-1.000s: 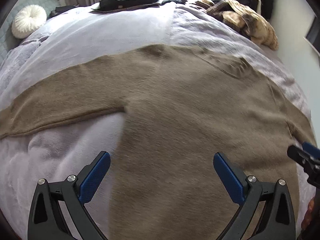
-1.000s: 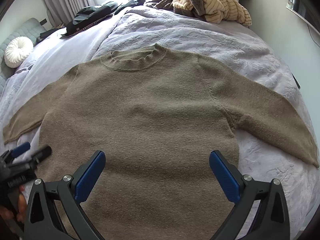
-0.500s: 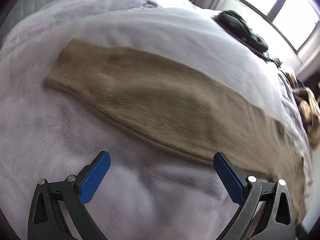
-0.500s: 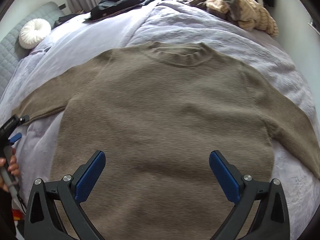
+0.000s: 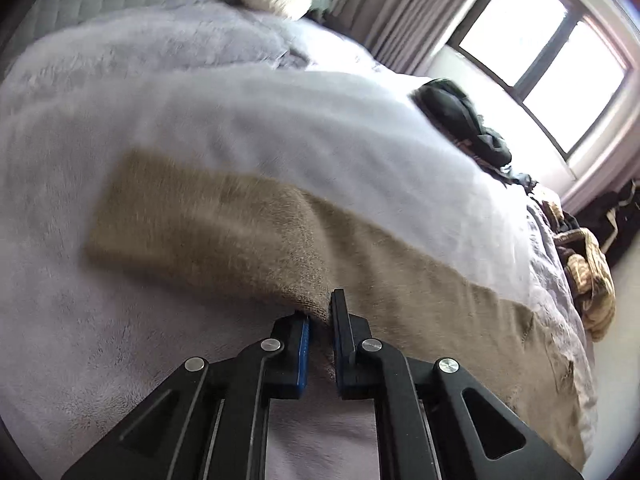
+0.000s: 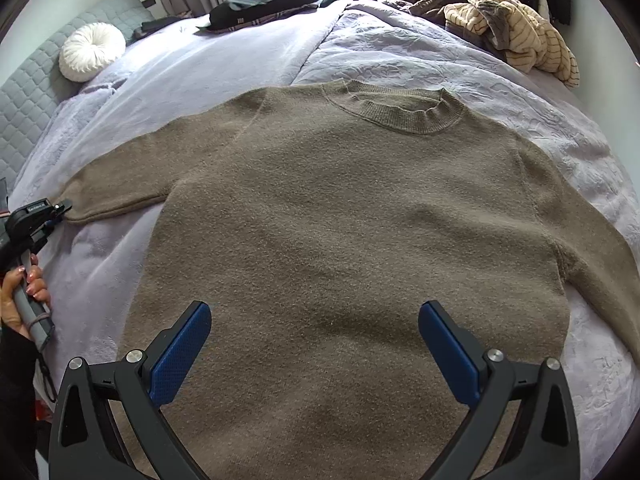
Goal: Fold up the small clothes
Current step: 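Grasp the cuff of the sweater sleeve with the left tool, then fold the held sleeve across the sweater body and open the left tool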
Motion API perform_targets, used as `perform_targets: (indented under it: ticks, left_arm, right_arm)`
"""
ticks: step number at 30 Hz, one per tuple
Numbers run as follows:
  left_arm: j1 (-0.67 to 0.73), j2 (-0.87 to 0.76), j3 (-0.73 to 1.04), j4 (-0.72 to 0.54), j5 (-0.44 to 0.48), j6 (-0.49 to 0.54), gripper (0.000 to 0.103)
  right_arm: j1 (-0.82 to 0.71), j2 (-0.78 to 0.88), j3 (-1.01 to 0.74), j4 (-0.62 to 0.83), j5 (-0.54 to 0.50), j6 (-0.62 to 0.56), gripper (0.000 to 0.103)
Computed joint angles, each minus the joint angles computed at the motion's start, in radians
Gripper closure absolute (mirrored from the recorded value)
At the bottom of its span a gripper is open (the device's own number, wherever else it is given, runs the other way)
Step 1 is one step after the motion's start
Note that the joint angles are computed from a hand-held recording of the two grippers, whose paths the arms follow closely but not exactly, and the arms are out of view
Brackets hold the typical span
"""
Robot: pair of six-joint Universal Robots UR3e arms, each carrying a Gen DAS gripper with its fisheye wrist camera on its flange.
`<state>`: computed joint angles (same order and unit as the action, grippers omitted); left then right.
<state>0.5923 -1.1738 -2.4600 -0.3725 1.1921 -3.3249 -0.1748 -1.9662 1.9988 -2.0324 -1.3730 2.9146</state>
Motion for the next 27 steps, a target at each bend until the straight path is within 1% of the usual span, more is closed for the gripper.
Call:
perform_targets:
  ticks: [4,5,6,9,11,13,14,15,16,18,21,24,25,26,27]
  left_arm:
    - [-0.190,-0.054,0.151,0.048,0.072,-0.027,0.092]
    - [-0.271,-0.092,0.211,0.064,0.098,-0.038,0.092]
    - [-0.322,-0.112,0.252,0.066,0.115,-0.046,0.092]
    - [-0.550,-0.265,0.459,0.078,0.199,-0.090,0.092]
    - [-0.697,-0.395,0.615,0.071,0.250,-0.103,0.092]
    - [-0.849,-0.546,0.801,0.027,0.330,-0.099,0.092]
    - [-0.910,-0.628,0.901,-0.011,0.354,-0.100,0.092]
    - [-0.949,-0.676,0.968,-0.047,0.362,-0.102,0.092]
    - [-0.999,-0.756,1.071,-0.099,0.373,-0.100,0.092]
    - [-1.074,-0.860,1.195,-0.158,0.412,-0.092,0.092]
    - [-1.164,-0.996,1.359,-0.267,0.482,-0.069,0.092]
    - [-1.203,-1.056,1.383,-0.314,0.497,-0.054,0.091]
    - [-1.211,-1.078,1.402,-0.331,0.507,-0.056,0.086]
    - [-1.218,-1.091,1.415,-0.359,0.522,-0.061,0.076]
    - [-1.220,-1.090,1.406,-0.362,0.533,-0.068,0.048]
  right_arm:
    - [-0.060,-0.047,0.022,0.018,0.060,-0.033,0.000]
    - [-0.079,-0.061,0.029,0.023,0.076,-0.043,0.000]
    - [-0.105,-0.080,0.037,0.033,0.096,-0.057,0.000]
    - [-0.190,-0.130,0.052,0.079,0.146,-0.101,0.000]
    - [-0.254,-0.158,0.054,0.120,0.175,-0.138,0.000]
    - [-0.341,-0.193,0.056,0.172,0.212,-0.191,0.000]
    - [-0.400,-0.214,0.057,0.206,0.237,-0.227,0.000]
    - [-0.450,-0.230,0.057,0.236,0.255,-0.256,0.000]
    - [-0.504,-0.245,0.055,0.271,0.272,-0.289,0.000]
    - [-0.615,-0.264,0.051,0.336,0.305,-0.353,0.000]
    - [-0.751,-0.262,0.045,0.417,0.333,-0.434,0.000]
    - [-0.824,-0.237,0.054,0.430,0.326,-0.472,0.000]
    - [-0.839,-0.228,0.060,0.427,0.323,-0.481,0.000]
    - [-0.849,-0.218,0.058,0.426,0.321,-0.488,0.000]
    - [-0.854,-0.206,0.062,0.416,0.317,-0.490,0.000]
